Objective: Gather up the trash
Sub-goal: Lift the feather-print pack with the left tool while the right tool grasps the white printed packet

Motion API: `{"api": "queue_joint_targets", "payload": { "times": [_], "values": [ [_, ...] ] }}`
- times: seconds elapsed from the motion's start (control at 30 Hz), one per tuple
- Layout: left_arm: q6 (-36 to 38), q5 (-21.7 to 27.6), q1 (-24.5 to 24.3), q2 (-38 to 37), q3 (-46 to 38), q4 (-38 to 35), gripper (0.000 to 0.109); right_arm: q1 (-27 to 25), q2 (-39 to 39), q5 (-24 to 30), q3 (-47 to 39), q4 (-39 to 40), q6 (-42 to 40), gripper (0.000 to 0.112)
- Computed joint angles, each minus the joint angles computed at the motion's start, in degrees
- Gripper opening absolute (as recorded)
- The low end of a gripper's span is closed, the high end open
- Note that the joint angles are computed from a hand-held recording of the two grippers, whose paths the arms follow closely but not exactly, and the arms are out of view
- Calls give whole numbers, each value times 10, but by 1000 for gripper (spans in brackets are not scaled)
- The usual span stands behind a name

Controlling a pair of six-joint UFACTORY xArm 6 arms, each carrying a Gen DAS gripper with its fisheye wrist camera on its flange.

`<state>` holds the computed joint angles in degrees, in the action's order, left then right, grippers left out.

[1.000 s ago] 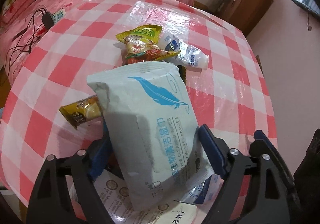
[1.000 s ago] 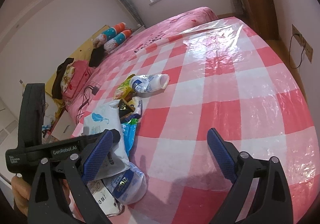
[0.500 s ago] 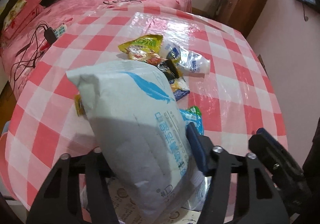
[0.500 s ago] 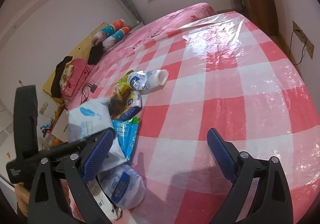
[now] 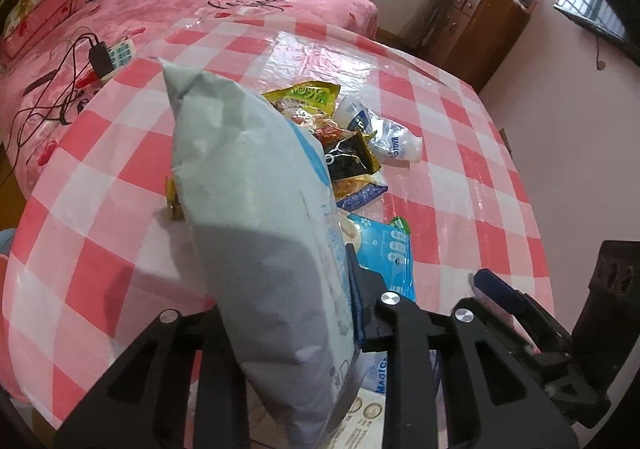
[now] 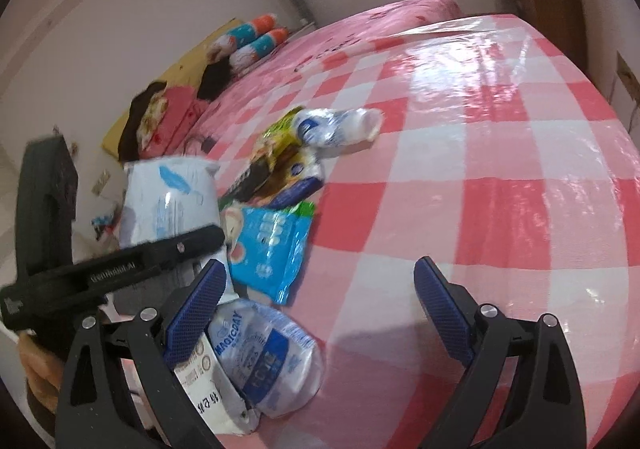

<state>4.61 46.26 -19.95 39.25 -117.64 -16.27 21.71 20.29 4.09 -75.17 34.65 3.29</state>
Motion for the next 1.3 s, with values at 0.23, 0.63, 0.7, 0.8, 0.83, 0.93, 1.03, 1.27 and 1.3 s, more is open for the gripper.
{"api": "queue_joint_targets", "payload": {
  "times": [0.23,0.63,0.7,0.8,0.83,0.93,1.03,1.27,1.3],
  "values": [
    [55,-29,12,-40,59,-33,28,6,10,21,-14,-64,26,86],
    [143,-67,51,-109,158,-85,28,9,8,36,-18,-266,154,84],
    [161,-66,61,-118,172,-97,28,16,9,37,-23,-289,160,84],
    [184,-63,72,-126,185,-118,28,25,17,48,-40,-317,163,84],
    [196,-61,78,-128,189,-130,28,31,20,52,-48,-315,154,84],
    [218,-55,89,-133,197,-155,28,49,28,56,-67,-251,83,84],
    [242,-47,99,-137,203,-182,28,63,40,68,-92,-205,29,84],
    [274,-29,123,-140,212,-224,28,77,90,138,-172,-322,89,72],
    [278,-26,127,-141,215,-228,28,78,94,143,-179,-337,98,72]
  ]
}}
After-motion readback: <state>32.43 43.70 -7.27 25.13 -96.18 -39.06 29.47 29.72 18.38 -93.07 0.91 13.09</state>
